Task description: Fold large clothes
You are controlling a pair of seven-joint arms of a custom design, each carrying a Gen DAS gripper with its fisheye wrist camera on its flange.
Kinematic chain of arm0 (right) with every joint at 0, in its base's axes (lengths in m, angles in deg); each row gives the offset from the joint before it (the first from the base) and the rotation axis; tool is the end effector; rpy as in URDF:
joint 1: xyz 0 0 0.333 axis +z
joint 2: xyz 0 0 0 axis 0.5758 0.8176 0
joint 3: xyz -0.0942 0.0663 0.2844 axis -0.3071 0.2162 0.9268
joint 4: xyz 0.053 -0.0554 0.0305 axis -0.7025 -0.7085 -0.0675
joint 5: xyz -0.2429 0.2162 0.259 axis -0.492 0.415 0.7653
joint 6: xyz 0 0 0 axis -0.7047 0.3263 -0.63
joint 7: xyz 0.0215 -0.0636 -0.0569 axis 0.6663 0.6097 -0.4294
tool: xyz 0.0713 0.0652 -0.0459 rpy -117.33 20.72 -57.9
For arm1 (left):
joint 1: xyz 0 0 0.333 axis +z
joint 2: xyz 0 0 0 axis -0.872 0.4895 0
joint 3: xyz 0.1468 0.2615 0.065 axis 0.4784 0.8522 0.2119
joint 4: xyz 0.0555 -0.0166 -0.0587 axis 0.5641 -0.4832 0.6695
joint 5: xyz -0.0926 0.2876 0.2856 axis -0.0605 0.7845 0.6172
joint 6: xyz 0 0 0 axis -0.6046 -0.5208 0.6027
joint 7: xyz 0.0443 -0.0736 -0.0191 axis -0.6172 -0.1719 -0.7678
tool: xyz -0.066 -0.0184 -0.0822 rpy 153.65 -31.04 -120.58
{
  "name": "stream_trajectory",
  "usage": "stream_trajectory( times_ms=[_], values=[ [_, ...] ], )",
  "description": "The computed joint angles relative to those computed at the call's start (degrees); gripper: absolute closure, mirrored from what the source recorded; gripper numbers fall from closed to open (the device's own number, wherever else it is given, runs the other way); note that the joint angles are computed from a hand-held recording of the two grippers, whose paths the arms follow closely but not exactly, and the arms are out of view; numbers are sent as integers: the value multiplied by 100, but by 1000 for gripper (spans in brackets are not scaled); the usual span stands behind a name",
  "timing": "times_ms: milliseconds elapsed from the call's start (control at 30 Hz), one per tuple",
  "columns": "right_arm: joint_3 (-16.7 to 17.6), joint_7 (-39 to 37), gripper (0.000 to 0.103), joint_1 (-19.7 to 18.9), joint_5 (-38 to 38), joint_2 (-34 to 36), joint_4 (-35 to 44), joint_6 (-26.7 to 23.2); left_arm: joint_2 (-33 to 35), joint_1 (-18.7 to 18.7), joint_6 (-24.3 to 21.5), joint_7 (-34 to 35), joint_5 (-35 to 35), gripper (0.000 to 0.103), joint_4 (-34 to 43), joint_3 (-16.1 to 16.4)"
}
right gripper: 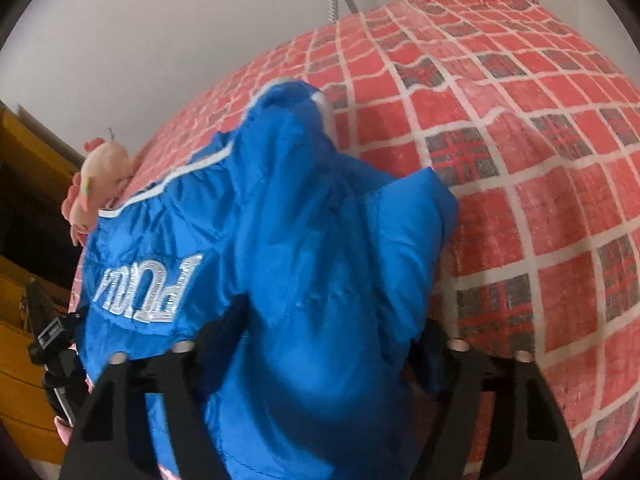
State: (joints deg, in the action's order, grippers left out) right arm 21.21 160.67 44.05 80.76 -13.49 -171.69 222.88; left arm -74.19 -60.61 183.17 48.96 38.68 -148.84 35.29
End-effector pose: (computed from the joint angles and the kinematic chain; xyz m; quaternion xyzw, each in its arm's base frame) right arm 0.4005 0.1394 0.4798 -0.4380 0.8366 -0.0702 0.3214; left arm 0.6160 -0.1003 0.4771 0.5302 -0.8005 0.2780 0.0282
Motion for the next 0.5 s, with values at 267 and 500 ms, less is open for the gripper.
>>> stream_trajectory(
  times_ms=[267, 500],
  values=[
    [74, 159, 81, 30, 72, -379, -113, 223, -324, -90, 76, 256, -389, 73, -192, 31],
    [356, 280, 85, 31, 9, -1015, -59, 205, -1067, -328, 310, 550, -836, 86, -570, 176]
  ],
)
